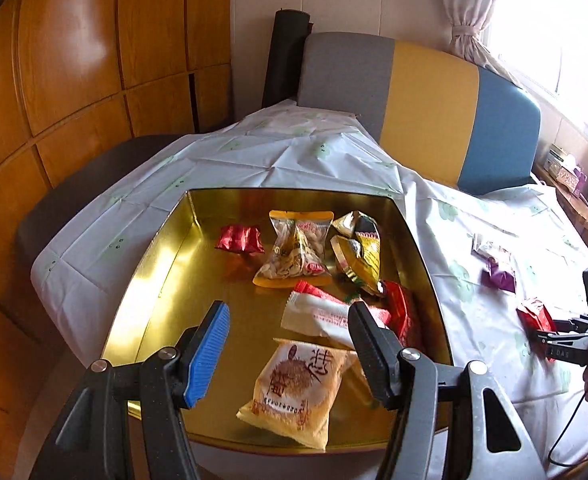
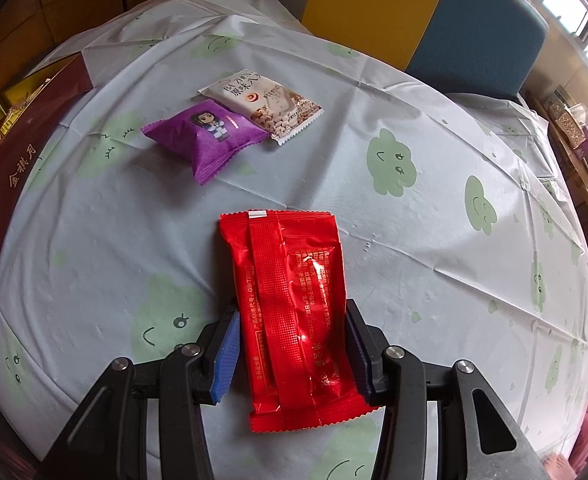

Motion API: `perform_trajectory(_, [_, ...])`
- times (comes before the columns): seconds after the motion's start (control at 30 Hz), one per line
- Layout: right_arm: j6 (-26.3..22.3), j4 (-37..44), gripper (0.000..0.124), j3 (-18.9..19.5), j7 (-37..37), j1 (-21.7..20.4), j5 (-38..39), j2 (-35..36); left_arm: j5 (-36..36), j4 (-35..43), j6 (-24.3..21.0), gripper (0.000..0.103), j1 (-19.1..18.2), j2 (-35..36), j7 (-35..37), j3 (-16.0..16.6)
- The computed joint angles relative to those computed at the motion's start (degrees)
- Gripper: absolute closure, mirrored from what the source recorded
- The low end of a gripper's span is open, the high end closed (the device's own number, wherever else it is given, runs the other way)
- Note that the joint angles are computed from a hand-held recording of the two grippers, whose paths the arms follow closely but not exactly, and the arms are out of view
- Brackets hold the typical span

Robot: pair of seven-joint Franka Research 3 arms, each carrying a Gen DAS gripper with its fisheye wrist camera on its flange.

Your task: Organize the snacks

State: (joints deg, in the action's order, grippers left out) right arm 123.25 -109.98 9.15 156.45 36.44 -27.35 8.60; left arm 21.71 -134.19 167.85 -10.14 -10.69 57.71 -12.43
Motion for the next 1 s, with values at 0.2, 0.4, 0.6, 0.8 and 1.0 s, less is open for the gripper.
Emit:
perform_trajectory(0.2, [-0.34,0.13,0.076,0.04,-0.04,0.20,-0.73,0.12,0.34,-1.27,0.19,0.041,-0.12,-0.72,0.06,0.07])
perform_trajectory(0.4, [-1.26,0.50,0.076,0.13,-0.14,0.70,-1.83,0.30,-1.44,-2.30,0.17,0.041,-0.56,-1.03,1.24,0.70])
perform_trajectory(0.6, [-1.45,0.53,0.076,0.15,-0.08,0.81,-1.99,0.26,-2.10,-2.74,0.00,0.041,-0.54,-1.11,1.86,0.71])
perform_trajectory(0.8, [-1.73,0.58,0.076,0.21,0.01,0.89,-2.07,0.25,-1.04,-2.89,0.28,0.041,0.53,-1.33,0.03,0.27])
perform_trajectory(1.0, [-1.61,0.54,0.076,0.16,-0.03,0.83,-1.98,0.24,-0.56,-2.87,0.03,0.041,0.91,-1.45,-0.73,0.36])
